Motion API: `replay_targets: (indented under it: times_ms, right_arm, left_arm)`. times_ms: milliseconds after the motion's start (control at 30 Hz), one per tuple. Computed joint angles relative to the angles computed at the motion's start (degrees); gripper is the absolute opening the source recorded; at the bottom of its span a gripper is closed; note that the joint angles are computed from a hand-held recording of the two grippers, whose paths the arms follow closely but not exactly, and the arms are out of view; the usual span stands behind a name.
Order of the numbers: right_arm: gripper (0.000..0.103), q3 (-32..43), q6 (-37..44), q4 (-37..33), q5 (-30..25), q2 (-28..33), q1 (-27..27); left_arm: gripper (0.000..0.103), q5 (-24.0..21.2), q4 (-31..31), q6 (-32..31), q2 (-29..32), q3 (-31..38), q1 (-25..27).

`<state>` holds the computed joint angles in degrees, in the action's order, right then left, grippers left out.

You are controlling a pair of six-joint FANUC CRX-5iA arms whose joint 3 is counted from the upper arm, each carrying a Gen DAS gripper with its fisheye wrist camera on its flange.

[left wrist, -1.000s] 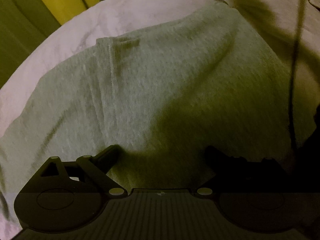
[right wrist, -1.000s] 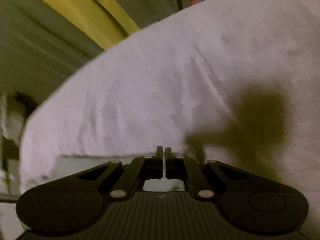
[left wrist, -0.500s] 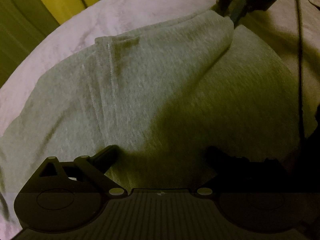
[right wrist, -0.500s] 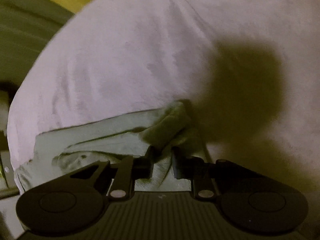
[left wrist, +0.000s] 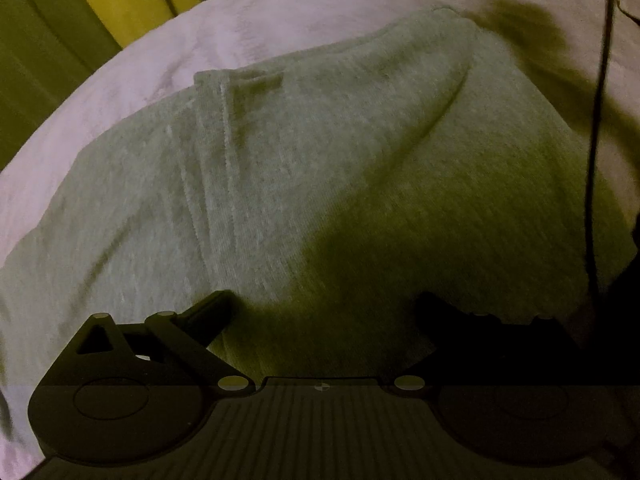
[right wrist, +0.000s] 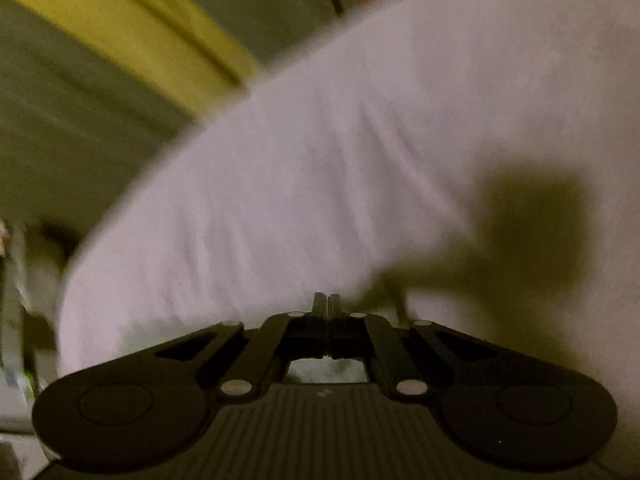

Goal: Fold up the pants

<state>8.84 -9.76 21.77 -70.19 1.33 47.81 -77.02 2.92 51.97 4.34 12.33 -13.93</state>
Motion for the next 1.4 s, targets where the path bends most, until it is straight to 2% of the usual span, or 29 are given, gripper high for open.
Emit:
replay_targets:
  times_ms: [33,67,100,167,233,267,300,400,500,633,667,700,733,767,800,867,900,933,967,1033,1133,1200,1333,1400]
  right_arm:
    - [0.0,-1.2,-2.5,1.2,0.3,-0.5,0.2]
    - [0.001,-1.1,-1.9,-0.6,0.2,-0.6,-0.4]
    - [0.006,0.8,0.8,-5.1,-0.9,-0.1,-1.6]
    - [0.008,3.0,5.2,-10.3,-0.3,0.6,-2.2]
    - [0.031,4.2,8.6,-12.1,1.5,0.8,-2.1]
    - [0.055,6.1,11.4,-13.0,1.2,1.7,-2.1]
    - [0.067,8.4,15.0,-13.9,0.3,3.0,-2.3]
    - [0.067,14.9,25.6,-13.9,-4.0,7.2,-2.3]
    - [0.067,18.4,31.3,-15.5,-8.3,9.4,-2.6]
    - [0.068,18.8,31.9,-15.1,-9.9,9.8,-2.7]
    - [0.071,18.6,31.7,-14.6,-10.5,9.5,-2.5]
    - [0.073,18.5,31.8,-14.4,-11.0,9.5,-2.6]
    - [0.073,18.9,31.9,-14.2,-11.6,9.6,-2.7]
    - [0.074,19.0,31.8,-14.5,-12.3,9.7,-3.1]
    - [0.074,18.7,31.4,-15.1,-12.9,9.3,-3.4]
    - [0.074,18.0,30.2,-15.7,-13.4,9.1,-3.9]
    - [0.075,18.0,29.6,-16.3,-13.5,9.5,-4.2]
    - [0.075,17.9,28.8,-17.3,-13.5,9.8,-4.5]
    - [0.075,17.2,28.0,-18.6,-12.8,9.4,-5.0]
    - [0.075,15.9,26.3,-21.7,-10.5,8.9,-6.2]
    - [0.072,14.4,22.7,-23.2,-8.3,8.1,-6.7]
    - [0.055,14.7,20.9,-24.3,-8.4,8.0,-7.0]
    - [0.046,14.3,18.2,-27.6,-7.8,7.8,-8.3]
    - [0.02,15.1,17.6,-26.0,-9.8,9.1,-7.8]
  left_arm:
    - [0.103,-0.2,0.0,0.0,0.0,0.2,0.1]
    - [0.103,-0.5,-0.3,0.2,0.1,0.5,0.0]
    - [0.103,-1.1,-1.3,0.9,0.2,1.2,-0.2]
    - [0.102,-1.7,-1.9,1.8,0.6,2.4,0.0]
    - [0.102,-0.6,-3.0,3.4,0.7,3.6,0.2]
    - [0.102,0.1,-3.2,4.1,0.9,4.3,0.5]
    - [0.102,0.7,-3.0,4.7,1.2,5.1,0.9]
    - [0.102,1.3,-4.6,8.5,4.4,9.8,0.6]
    - [0.102,3.3,-6.1,11.4,8.0,14.1,-0.6]
    - [0.102,4.2,-2.7,12.4,13.4,19.0,-1.4]
    - [0.102,3.5,-1.7,12.5,14.5,19.9,-1.5]
    - [0.098,2.2,-0.3,12.2,16.2,21.2,-1.6]
    - [0.088,0.5,1.1,12.3,17.9,22.8,-1.6]
    - [0.086,-1.0,1.1,13.1,19.3,24.4,-1.8]
    - [0.085,-1.1,1.0,13.2,19.5,24.5,-1.9]
    - [0.071,1.2,2.0,12.6,18.8,23.2,-1.6]
    - [0.056,1.1,2.8,12.2,18.5,22.9,-1.1]
    - [0.026,0.8,4.5,11.8,18.8,23.1,-0.5]
    - [0.02,-0.8,6.4,11.9,19.6,24.1,0.5]
    - [0.016,-2.2,6.4,12.6,20.4,25.6,0.7]
    - [0.014,-0.6,7.4,11.6,18.9,23.6,1.1]
    - [0.014,0.4,7.9,11.7,18.2,22.5,1.1]
    - [0.013,2.0,10.0,11.1,17.3,21.0,1.8]
    - [0.013,1.6,10.9,11.0,17.2,21.3,2.2]
